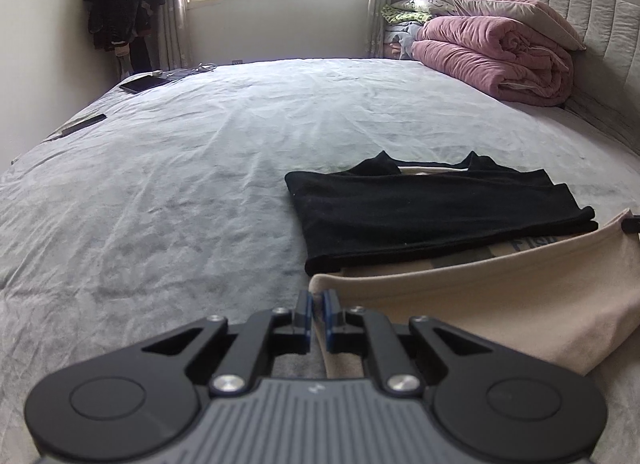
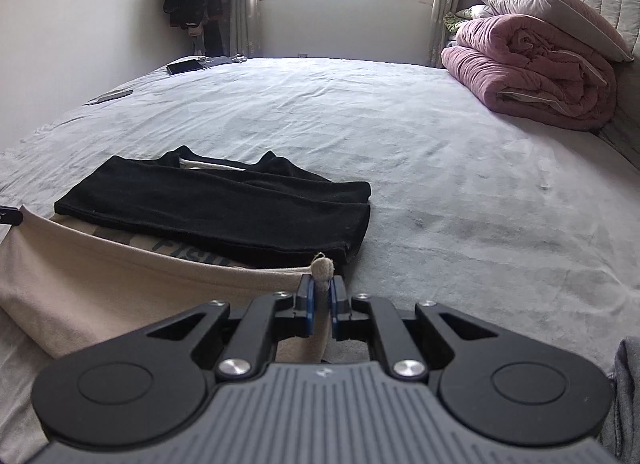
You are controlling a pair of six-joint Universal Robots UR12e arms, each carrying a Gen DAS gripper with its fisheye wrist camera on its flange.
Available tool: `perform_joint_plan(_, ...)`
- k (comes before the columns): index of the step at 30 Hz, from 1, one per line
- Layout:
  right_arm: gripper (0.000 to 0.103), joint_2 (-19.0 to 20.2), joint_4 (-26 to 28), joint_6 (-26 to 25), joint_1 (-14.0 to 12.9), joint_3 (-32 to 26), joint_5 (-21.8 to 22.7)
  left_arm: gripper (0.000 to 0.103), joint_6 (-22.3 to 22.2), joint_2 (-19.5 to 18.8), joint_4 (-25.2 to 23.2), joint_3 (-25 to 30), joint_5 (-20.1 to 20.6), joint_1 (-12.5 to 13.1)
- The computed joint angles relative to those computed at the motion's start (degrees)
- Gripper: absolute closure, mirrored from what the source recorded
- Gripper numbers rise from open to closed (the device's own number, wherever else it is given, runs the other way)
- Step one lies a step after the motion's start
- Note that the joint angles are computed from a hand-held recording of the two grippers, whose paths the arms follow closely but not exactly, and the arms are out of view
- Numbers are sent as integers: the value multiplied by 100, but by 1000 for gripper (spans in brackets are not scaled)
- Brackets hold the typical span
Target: Fold clothes
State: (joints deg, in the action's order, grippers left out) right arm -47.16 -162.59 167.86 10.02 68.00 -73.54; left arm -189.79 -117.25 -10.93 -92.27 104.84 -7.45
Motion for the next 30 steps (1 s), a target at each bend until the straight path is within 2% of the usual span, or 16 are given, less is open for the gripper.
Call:
perform_joint_plan(10,95,129,129,236,69,-127,-327,97,179,-223,-81,217,474,-98)
perform_joint_plan(12,95,151,91,285,87,-137,-429,103,222,-259,-33,237,643,-128)
perform_joint_plan(14,95,152,-85,365,98,-102,-465,103,219,-288,6,261,826,-153)
perform_joint_plan(16,95,154,-136,419,103,-93,-464,103,138,-275,-34,251,759,-135)
perform_joint_plan(19,95,184,100,319,131,-137,-569,100,8,-241,-204,235,519,-99)
perform_joint_plan(21,94,189,149,317,137,-140,-612,100,-369,-163,-267,173,231,-23)
perform_joint_plan(27,89,176,271,526,96,-154,-470,98,-1197,3,-201,-5,-108,141)
perform_joint_plan(28,89,170,306,619,81,-157,-416,96,-1268,18,-191,-23,-195,165)
perform_joint_plan(30,88,156,390,932,36,-165,-280,84,-1357,37,-140,-51,-317,195)
